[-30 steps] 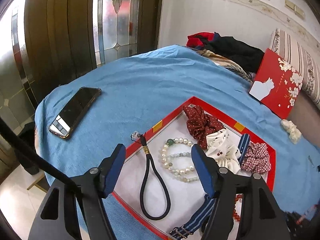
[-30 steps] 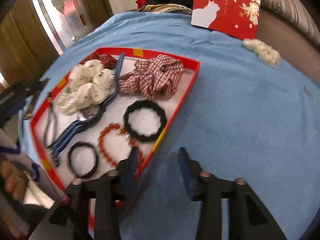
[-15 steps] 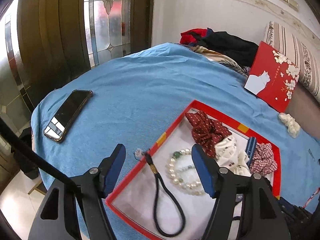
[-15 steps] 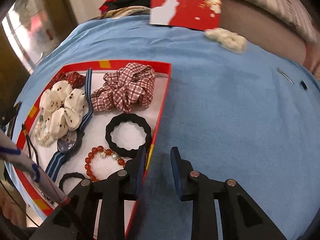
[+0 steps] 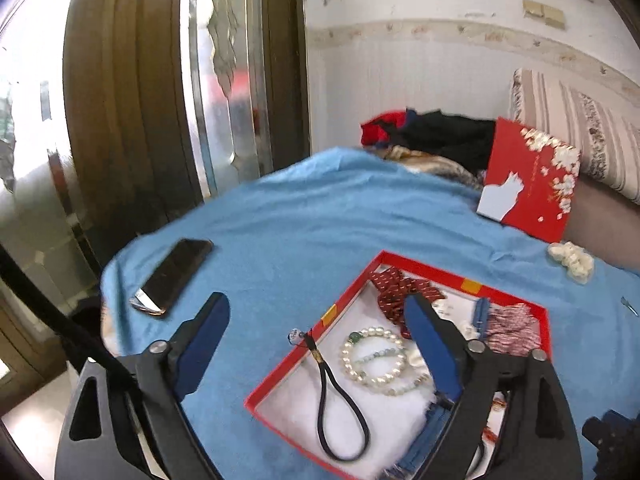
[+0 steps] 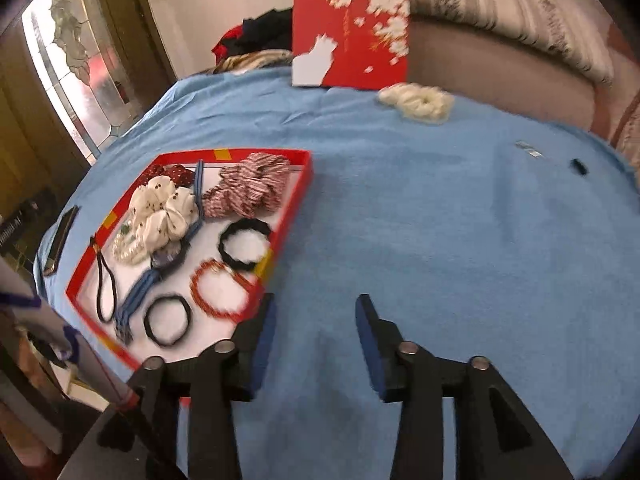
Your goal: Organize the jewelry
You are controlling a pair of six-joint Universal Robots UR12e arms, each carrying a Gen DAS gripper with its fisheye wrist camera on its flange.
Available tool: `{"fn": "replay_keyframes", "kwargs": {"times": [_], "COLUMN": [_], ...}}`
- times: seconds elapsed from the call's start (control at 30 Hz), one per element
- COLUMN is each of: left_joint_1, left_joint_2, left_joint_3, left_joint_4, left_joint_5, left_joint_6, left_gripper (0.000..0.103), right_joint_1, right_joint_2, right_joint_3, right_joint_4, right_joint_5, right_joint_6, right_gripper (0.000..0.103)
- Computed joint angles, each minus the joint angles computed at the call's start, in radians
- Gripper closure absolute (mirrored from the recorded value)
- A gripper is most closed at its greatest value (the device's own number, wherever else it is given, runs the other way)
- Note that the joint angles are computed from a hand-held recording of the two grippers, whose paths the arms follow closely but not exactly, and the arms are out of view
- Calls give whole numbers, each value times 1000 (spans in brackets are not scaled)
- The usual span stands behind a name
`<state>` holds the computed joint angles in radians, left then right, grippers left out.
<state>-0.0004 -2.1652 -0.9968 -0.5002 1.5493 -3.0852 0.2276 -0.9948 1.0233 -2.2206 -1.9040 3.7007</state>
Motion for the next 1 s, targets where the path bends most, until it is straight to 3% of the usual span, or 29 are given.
{"fn": "replay_keyframes", "kwargs": {"times": [0.13, 0.23, 0.33, 0.5, 0.6, 0.73, 1.0], "left_joint_1": [-4, 0, -7, -33, -36, -41, -55], "left_joint_2": [94, 150, 189, 235, 256, 263, 252], "left_joint_3": [-143, -216, -259, -318, -339, -345, -335], "left_joint_4": [114, 132, 98, 57, -4, -64, -127], "left_joint_5": [-69, -150, -164, -139, -169, -182, -142], "left_joint_6": [17, 6, -3, 84, 99, 116, 137], "left_gripper": [2, 0, 0, 0, 0, 0, 0], "right_joint_1": [10, 13, 15, 25, 33, 40, 39], "right_joint_2": [-65, -98, -124, -141, -143, -142, -139], "right_joint_3": [101, 155, 200, 235, 243, 247, 246], "right_joint_4": [-27, -35, -57, -87, -100, -102, -77], "right_joint_5": [-58, -75, -84, -113, -135, -167, -182], "right_joint_6": [-5, 17, 37, 24, 5, -10, 2], "right_gripper": [54, 54, 52, 50, 48, 47, 47]}}
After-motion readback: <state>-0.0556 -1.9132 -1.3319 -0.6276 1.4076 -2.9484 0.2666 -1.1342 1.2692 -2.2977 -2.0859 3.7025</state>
